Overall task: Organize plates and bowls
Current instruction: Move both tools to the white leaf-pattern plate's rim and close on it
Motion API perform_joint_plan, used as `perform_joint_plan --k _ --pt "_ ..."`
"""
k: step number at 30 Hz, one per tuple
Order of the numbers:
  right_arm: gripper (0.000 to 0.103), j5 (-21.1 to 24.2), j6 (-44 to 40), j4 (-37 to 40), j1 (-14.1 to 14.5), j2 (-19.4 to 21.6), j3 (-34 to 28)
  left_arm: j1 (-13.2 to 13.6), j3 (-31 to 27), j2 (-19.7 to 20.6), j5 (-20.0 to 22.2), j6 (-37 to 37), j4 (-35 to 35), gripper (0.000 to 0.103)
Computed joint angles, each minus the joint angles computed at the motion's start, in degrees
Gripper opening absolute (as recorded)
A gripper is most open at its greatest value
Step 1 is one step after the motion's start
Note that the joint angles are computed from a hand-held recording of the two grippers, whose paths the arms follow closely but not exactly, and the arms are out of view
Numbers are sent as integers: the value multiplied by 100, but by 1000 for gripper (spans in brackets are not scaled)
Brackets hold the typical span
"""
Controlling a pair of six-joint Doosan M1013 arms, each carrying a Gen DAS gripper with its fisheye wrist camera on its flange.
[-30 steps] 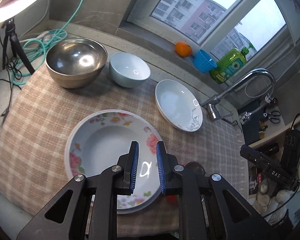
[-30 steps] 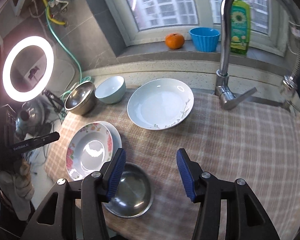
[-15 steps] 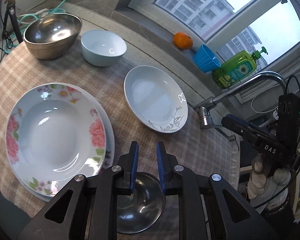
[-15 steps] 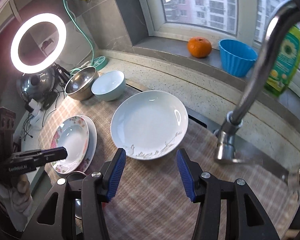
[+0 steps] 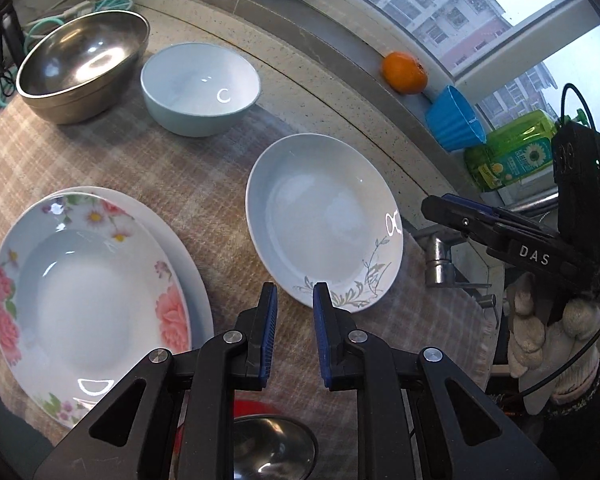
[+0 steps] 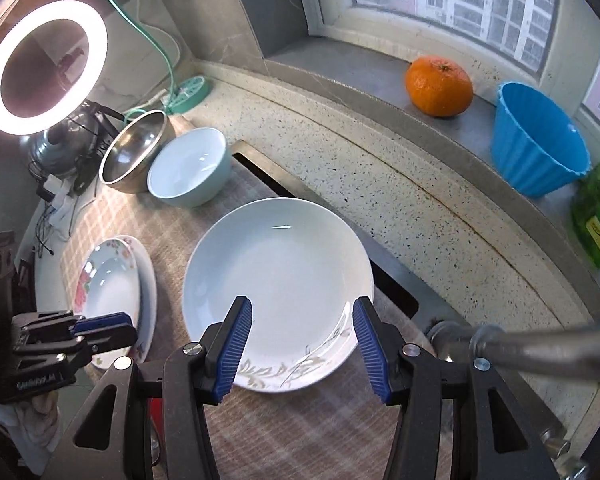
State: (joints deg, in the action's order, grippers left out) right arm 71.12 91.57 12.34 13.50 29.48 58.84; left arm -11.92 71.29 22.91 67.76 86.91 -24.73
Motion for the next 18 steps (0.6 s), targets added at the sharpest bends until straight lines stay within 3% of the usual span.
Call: perform_joint_plan --k 4,18 --pt "49 449 190 -138 -30 370 -454 -5 -166 160 188 -250 -66 16" --pt "35 842 365 -399 -66 813 -919 26 -563 560 536 -739 130 16"
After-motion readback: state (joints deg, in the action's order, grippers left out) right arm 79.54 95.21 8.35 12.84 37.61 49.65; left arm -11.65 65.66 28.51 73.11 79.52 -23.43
